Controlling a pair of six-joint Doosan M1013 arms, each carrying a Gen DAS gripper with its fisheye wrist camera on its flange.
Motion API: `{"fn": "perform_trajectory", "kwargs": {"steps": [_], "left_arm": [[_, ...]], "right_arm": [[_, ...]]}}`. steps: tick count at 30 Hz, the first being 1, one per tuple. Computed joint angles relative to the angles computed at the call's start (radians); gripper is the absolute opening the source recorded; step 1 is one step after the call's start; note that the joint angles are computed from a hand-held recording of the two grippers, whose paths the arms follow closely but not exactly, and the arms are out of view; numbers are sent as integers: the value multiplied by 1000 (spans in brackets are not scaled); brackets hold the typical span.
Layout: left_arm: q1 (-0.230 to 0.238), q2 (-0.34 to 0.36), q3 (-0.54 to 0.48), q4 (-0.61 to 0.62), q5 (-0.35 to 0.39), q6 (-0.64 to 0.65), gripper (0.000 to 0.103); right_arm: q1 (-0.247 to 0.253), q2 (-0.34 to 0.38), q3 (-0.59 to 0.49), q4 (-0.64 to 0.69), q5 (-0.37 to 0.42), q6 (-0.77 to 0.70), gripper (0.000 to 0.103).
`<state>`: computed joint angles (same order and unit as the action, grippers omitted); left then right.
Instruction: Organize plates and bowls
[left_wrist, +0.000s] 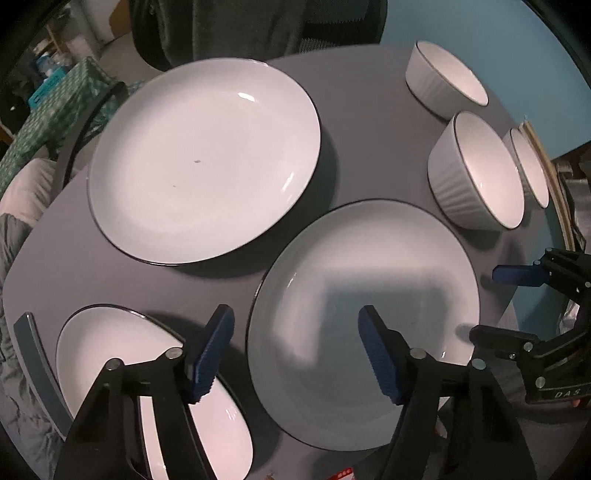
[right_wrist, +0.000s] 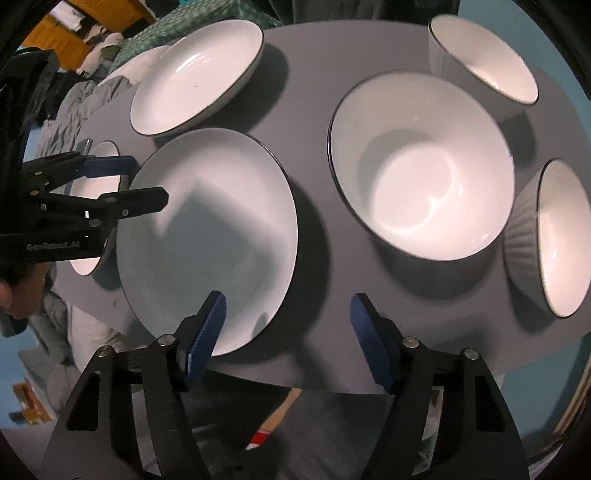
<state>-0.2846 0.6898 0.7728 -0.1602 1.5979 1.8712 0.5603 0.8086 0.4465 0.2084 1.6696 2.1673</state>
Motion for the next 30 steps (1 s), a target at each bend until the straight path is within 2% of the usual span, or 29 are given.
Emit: {"fn": "perform_trajectory", "kwargs": {"steps": [3, 5, 6, 8, 10, 13, 15, 17, 19, 20, 24, 28, 30], "left_arm": [[-1, 5, -3, -1, 17, 8, 62], [-1, 6, -2, 3, 18, 10, 62], [0, 4, 1, 2, 16, 12, 62], [2, 3, 5, 4, 14, 9, 58], [4, 6, 3, 19, 22, -5, 47], [11, 15, -14, 34, 44, -38, 35], [22, 19, -23, 13, 57, -72, 31], [32, 20, -26, -6, 67, -95, 29], [40, 17, -22, -18, 69, -108, 27], [43, 13, -19, -21, 68, -114, 27], [51, 0, -4, -26, 69, -127, 27], [61, -27, 34, -34, 78, -131, 25], [64, -34, 43, -36, 84, -146, 25]], "right_arm": [[-4, -12, 36, 19, -21, 7, 65], [-6, -19, 55, 33, -33, 7, 63], [-6, -21, 63, 36, -37, 7, 58], [-7, -18, 65, 47, -37, 7, 54], [-11, -20, 76, 58, -43, 9, 49], [-18, -20, 84, 76, -45, 16, 36], [-21, -17, 83, 79, -50, 27, 32], [-27, -20, 92, 96, -58, 19, 23], [-28, -20, 92, 97, -57, 20, 22], [-30, -24, 99, 96, -59, 16, 18], [-36, -29, 106, 104, -51, 10, 17], [-33, -6, 65, 90, -32, 28, 17], [-26, 25, 5, 86, -5, 51, 17]]}}
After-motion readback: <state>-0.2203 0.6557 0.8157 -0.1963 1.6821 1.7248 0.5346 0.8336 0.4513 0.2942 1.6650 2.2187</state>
